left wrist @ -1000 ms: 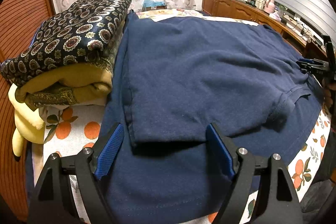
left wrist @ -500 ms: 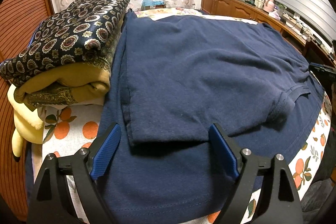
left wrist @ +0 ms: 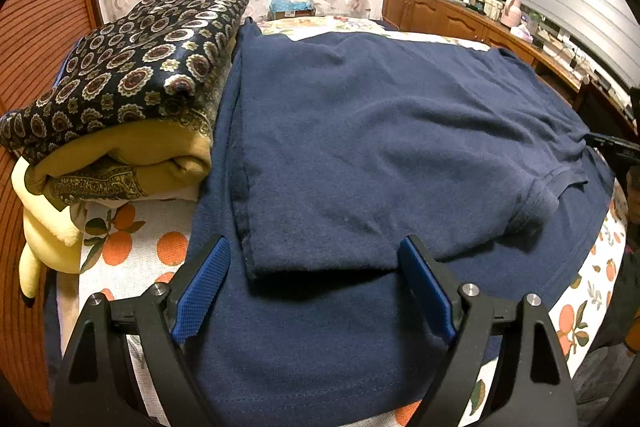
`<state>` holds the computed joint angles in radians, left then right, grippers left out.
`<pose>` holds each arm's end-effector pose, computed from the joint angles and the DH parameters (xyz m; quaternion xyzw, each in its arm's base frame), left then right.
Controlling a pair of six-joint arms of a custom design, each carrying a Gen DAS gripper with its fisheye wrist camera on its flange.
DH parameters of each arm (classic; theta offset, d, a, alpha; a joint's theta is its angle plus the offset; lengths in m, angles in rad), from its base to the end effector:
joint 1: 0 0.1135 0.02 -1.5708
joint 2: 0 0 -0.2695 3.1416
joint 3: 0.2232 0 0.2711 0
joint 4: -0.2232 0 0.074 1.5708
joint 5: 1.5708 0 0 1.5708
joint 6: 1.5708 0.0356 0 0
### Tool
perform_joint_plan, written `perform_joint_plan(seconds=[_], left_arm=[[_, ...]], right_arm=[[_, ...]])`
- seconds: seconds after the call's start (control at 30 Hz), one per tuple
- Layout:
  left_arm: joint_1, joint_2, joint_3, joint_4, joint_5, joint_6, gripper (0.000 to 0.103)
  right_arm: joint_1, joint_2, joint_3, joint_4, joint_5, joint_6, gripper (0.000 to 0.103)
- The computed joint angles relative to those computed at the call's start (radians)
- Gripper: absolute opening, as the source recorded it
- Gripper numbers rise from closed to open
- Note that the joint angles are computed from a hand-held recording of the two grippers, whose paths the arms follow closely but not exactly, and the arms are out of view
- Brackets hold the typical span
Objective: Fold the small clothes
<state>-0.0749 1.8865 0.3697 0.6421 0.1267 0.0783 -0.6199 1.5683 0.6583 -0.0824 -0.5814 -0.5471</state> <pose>0.2469 -0.0230 0.0250 0.0933 0.9337 -0.0589 0.3405 0.2439 -0.1501 0.1242 -0.0483 0.9206 0.0787 0.3794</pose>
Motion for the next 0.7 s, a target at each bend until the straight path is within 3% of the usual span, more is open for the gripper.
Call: perform_joint_plan(seconds=[0.2, 0.23, 0.37, 0.43, 0.7], left_arm=[[0.045, -0.05, -0.022, 0.002, 0.095, -0.037, 0.087], [0.049, -0.06, -0.026, 0.007, 0.109, -0.035, 0.084], [0.055, -0.07, -0.009, -0.021, 0.12, -0.034, 0.055], [0.052, -0.055, 0.005, -0.03, 0.106, -0.034, 0.047], [0.064, -0.01, 0.026, -0.028, 0.068, -0.036, 0.046]], right_arm=[[-0.001, 0.046, 0.03, 0.013, -0.009, 0.053, 0.06], [0.001, 0.049, 0.028, 0.022, -0.009, 0.058, 0.06], [0.012, 0.053, 0.019, 0.049, -0.008, 0.074, 0.06], [0.019, 0.044, 0.011, 0.056, -0.004, 0.08, 0.06], [0.027, 0.019, -0.014, 0.08, 0.029, 0.041, 0.035]])
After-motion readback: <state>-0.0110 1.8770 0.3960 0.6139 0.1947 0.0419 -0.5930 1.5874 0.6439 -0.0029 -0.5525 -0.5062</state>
